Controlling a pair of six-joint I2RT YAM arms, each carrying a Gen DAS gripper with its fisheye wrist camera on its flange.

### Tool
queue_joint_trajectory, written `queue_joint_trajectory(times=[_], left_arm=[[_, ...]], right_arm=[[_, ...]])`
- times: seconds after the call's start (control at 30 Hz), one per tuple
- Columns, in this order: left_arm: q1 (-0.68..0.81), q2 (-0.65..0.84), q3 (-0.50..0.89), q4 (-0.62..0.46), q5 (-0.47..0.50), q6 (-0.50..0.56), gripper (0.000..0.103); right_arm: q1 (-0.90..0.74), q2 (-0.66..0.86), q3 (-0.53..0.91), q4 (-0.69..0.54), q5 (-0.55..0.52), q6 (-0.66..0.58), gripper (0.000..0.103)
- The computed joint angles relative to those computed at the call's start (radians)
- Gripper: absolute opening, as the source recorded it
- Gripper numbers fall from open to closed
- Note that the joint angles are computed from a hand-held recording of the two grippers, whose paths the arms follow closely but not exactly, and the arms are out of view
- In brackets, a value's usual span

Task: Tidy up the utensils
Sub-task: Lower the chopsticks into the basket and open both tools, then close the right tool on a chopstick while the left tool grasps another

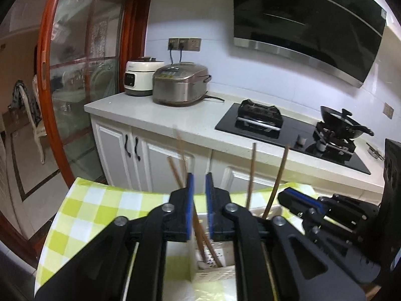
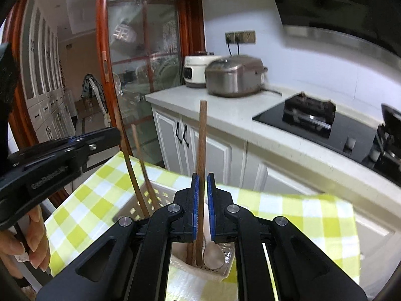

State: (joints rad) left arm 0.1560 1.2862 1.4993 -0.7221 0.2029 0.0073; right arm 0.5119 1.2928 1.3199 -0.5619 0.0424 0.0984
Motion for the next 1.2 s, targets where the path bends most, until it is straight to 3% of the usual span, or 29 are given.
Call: queue_joint_trajectory(times=[0.13,0.2,0.27,0.3,0.33,0.37,0.57,0.7,0.87,1.2], left_arm=[[0.038,-0.033,-0.039,0.026,0.001,0.010,0.028],[0.069,-0.075,-0.070,0.038,0.014,0.005,0.042],[0.111,-0.135,-0.112,0.048,0.031,-0.006,0.053],[0.128,-0.166,-0.133,0.050,0.037,-0.011,0.065],[0.150,-0.205,-0.163,0.056,0.044,-0.017,0.071],[0.180,-0.258,-0.210,0.066,0.051,-0.020,0.079],[0.315,-0.508,-0.428,0.029,0.098,0.053,0.097],[0.382,-0.659,-0.556,-0.005,0.132,0.124,0.098],[0.513,-0.794,-0.650,-0.104,0.255,0.207,0.098],[0.662,-0.941,-0.798,-0.270,0.360,0.372,0.098]], right_arm=[[-0.017,-0.018,-0.025,0.008,-0.004,0.014,0.012],[-0.025,-0.045,-0.040,0.004,-0.005,0.023,0.014],[-0.030,-0.099,-0.077,0.001,-0.001,0.030,0.026],[-0.030,-0.134,-0.103,0.001,0.003,0.035,0.042],[-0.024,-0.186,-0.149,0.007,0.011,0.039,0.046],[-0.017,-0.217,-0.176,0.004,0.023,0.036,0.046],[0.083,-0.424,-0.385,-0.058,0.109,0.096,0.046],[0.176,-0.528,-0.508,-0.087,0.173,0.186,0.046],[0.296,-0.611,-0.615,-0.128,0.251,0.311,0.046],[0.432,-0.618,-0.704,-0.156,0.329,0.441,0.039]])
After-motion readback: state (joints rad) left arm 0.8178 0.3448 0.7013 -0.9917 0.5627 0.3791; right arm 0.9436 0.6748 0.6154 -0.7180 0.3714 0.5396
